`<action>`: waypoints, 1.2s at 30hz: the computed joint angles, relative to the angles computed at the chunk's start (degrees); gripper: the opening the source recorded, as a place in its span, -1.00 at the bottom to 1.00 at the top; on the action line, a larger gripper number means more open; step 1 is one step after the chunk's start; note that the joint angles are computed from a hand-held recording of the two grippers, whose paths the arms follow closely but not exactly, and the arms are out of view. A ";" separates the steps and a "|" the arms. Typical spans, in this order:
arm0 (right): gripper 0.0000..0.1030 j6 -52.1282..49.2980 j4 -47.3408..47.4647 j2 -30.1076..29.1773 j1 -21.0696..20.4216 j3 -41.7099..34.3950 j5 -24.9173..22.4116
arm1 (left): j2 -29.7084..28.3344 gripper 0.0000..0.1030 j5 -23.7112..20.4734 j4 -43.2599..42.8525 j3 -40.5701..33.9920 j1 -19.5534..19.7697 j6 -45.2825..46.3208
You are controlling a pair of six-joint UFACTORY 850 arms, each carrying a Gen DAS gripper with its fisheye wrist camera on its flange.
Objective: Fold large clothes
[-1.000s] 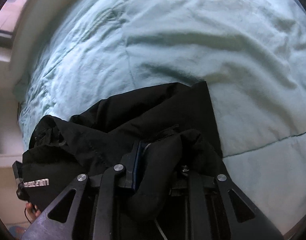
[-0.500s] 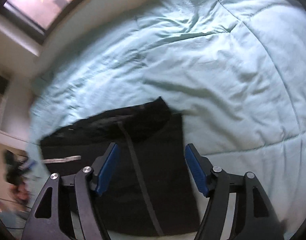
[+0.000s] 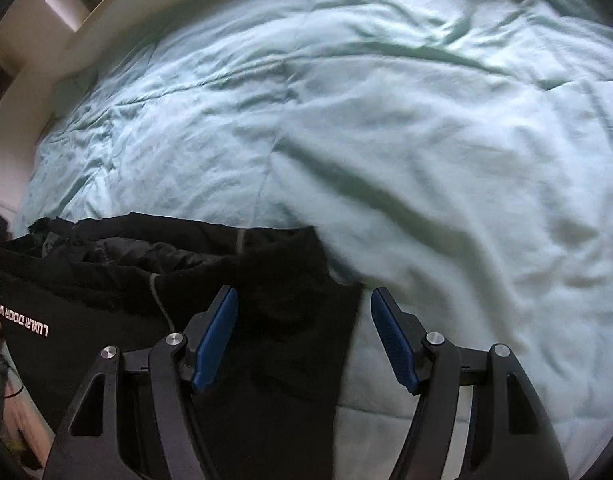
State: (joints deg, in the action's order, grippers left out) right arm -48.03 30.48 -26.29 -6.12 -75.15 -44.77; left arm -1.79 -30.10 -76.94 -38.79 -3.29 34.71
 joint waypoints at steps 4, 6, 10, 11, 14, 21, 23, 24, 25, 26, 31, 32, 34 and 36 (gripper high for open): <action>-0.42 0.18 -1.85 3.86 1.70 3.87 5.17 | 1.89 -0.49 0.66 -15.66 2.96 0.38 13.88; -0.57 -0.72 -3.33 8.52 2.65 7.92 10.66 | 6.28 -0.67 5.19 -16.91 4.59 -1.39 14.39; -0.72 15.61 -22.88 17.20 5.87 14.50 24.61 | 15.32 -0.77 14.18 -11.07 6.19 -4.64 6.06; -0.72 20.82 -28.87 18.54 6.58 15.05 26.78 | 17.73 -0.80 15.87 -9.79 6.23 -4.77 4.40; -0.73 38.61 -45.79 19.66 9.01 13.88 28.84 | 21.31 -0.82 21.29 4.73 3.03 -5.84 -8.77; -0.72 54.00 -55.71 5.24 11.95 3.13 21.98 | 5.81 -0.82 20.92 46.70 -4.45 -4.54 -47.15; -0.72 49.15 -51.24 -0.36 12.21 0.42 17.44 | 0.93 -0.81 19.06 55.48 -5.16 -4.84 -55.95; -0.72 47.06 -49.11 -2.89 12.29 -0.58 15.21 | -2.16 -0.81 17.90 56.27 -5.67 -5.20 -57.10; -0.71 47.36 -49.38 -3.97 12.46 -0.50 14.95 | -3.75 -0.81 17.42 54.69 -5.88 -5.33 -55.86; -0.69 49.77 -51.80 -3.97 12.83 0.06 15.81 | -5.79 -0.79 16.66 52.07 -6.20 -5.40 -52.94; -0.57 42.10 -41.96 -2.92 10.87 -0.98 15.29 | -4.98 -0.48 14.24 34.05 -5.29 -2.01 -35.48; -0.50 40.01 -39.42 -2.40 10.09 -0.92 15.00 | -4.04 -0.34 13.14 28.42 -4.71 -0.57 -30.21; -0.42 37.85 -36.03 -0.15 8.55 -0.08 14.10 | -0.56 -0.14 10.84 22.37 -3.01 2.10 -25.32; -0.38 36.79 -33.55 3.55 7.11 2.30 14.86 | 2.98 -0.07 9.85 25.92 -1.66 3.65 -29.08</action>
